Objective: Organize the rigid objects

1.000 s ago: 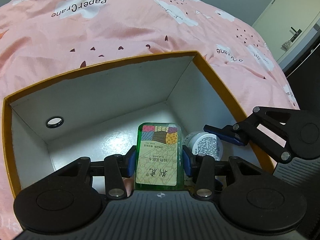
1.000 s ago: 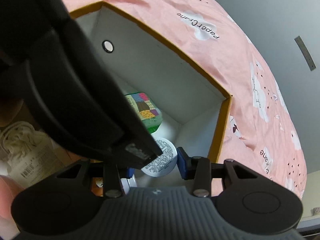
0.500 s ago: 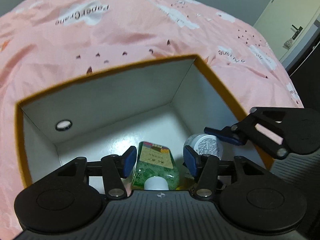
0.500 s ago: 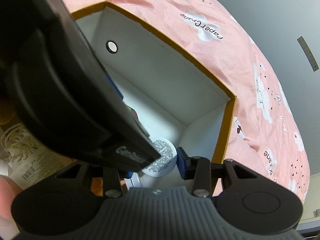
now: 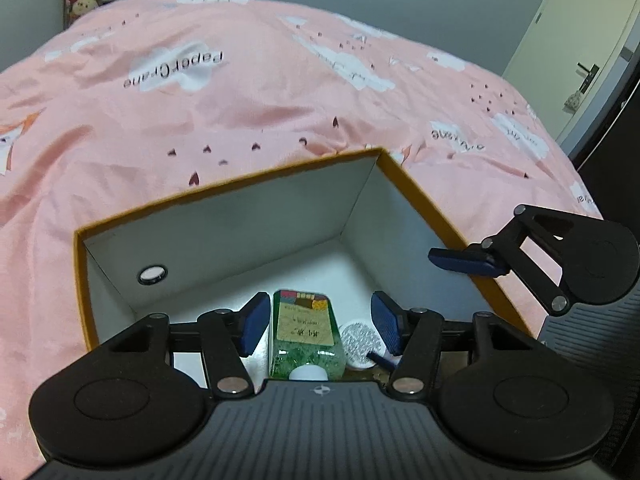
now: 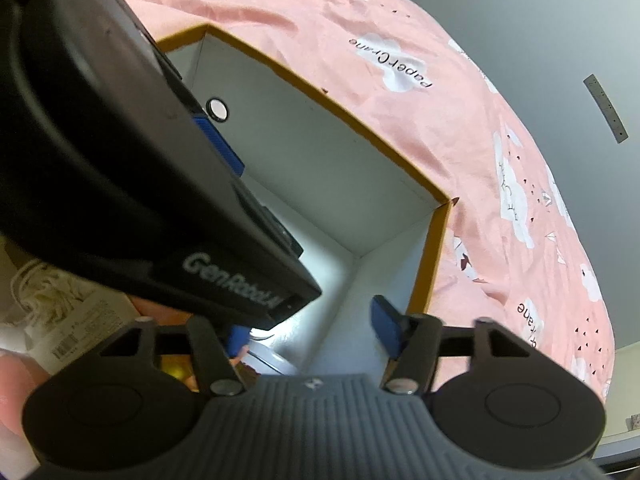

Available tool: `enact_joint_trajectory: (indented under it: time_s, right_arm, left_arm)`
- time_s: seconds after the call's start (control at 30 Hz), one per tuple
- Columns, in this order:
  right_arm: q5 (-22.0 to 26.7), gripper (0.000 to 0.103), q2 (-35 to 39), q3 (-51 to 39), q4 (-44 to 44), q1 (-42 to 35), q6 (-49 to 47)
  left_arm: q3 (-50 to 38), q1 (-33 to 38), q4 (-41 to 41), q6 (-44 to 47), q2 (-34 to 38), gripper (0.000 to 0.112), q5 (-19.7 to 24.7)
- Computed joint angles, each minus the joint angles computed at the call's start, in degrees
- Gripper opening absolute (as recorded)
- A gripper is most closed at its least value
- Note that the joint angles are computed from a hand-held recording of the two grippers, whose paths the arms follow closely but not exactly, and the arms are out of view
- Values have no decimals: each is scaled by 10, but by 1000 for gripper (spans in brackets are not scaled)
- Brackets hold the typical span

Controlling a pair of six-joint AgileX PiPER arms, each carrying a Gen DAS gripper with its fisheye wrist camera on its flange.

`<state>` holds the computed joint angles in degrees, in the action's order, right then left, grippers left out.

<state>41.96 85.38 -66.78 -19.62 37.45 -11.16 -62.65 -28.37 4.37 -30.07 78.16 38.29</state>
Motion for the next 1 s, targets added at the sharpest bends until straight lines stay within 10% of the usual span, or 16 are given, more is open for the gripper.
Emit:
enact_joint_trajectory:
  time_s: [0.67, 1.0]
  right_arm:
    - [110, 84, -96, -58, 55, 25, 83]
    - [162, 91, -236, 2, -63, 206, 427]
  left_arm:
    - [42, -102, 227, -193, -160, 67, 39]
    - [75, -332, 465, -391, -273, 67, 209]
